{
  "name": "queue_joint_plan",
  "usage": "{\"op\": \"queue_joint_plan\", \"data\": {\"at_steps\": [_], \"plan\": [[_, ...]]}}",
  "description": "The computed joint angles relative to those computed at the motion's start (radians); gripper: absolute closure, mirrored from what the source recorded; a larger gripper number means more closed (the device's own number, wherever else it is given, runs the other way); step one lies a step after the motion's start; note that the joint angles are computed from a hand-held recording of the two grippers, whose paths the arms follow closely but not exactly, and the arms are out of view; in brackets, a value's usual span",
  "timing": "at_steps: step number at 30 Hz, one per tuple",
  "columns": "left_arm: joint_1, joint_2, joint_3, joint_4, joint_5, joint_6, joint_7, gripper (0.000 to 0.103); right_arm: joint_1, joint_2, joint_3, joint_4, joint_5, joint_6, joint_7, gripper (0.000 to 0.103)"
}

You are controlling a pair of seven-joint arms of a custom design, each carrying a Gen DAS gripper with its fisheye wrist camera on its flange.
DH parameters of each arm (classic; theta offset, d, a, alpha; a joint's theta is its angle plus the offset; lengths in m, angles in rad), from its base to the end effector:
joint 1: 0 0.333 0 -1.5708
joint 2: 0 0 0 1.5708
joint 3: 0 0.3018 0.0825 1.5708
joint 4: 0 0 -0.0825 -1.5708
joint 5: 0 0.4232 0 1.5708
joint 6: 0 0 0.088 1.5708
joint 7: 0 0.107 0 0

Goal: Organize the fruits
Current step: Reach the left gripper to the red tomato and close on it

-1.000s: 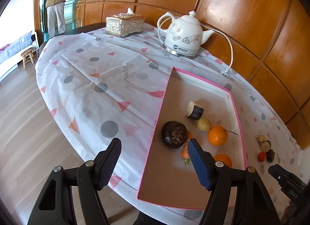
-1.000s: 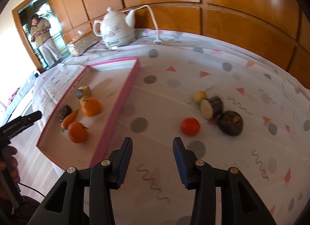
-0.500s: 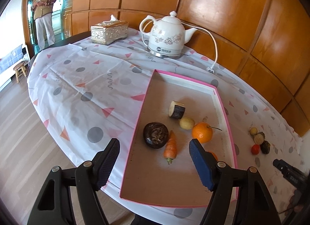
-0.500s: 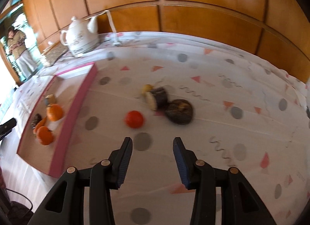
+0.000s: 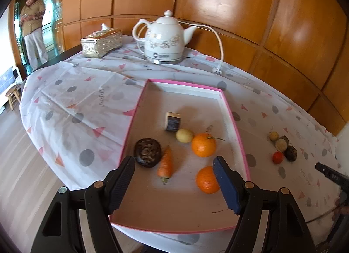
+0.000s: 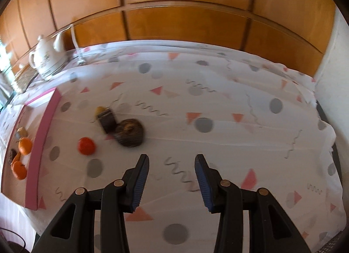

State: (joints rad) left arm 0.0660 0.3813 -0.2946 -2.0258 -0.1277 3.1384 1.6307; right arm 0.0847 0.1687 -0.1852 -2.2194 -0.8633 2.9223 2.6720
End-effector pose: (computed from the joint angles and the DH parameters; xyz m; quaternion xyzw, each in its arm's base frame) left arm 0.6579 -0.1301 0.3112 -0.6245 0.6892 -0.3209 0.1792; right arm 0.5977 -0.0118 0.3024 -0.5281 0.7886 -0.2671 0.1671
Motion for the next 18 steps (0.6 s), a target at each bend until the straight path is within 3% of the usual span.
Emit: {"op": "queue_joint_plan", "data": {"at_steps": [8,18], "plan": [[0.048,0.017,-0.087,0.022,-0.013,-0.015,0.085,0.029,-0.032,-0.021,-0.014,-0.017,-0.011,-0.051,0.072,0.059],[0.044,0.041,-0.138,0.06,-0.048,-0.058,0.201,0.029,-0.104,-0.047,-0.009,-0.057,0.006,-0.073,0.134,0.059]]}}
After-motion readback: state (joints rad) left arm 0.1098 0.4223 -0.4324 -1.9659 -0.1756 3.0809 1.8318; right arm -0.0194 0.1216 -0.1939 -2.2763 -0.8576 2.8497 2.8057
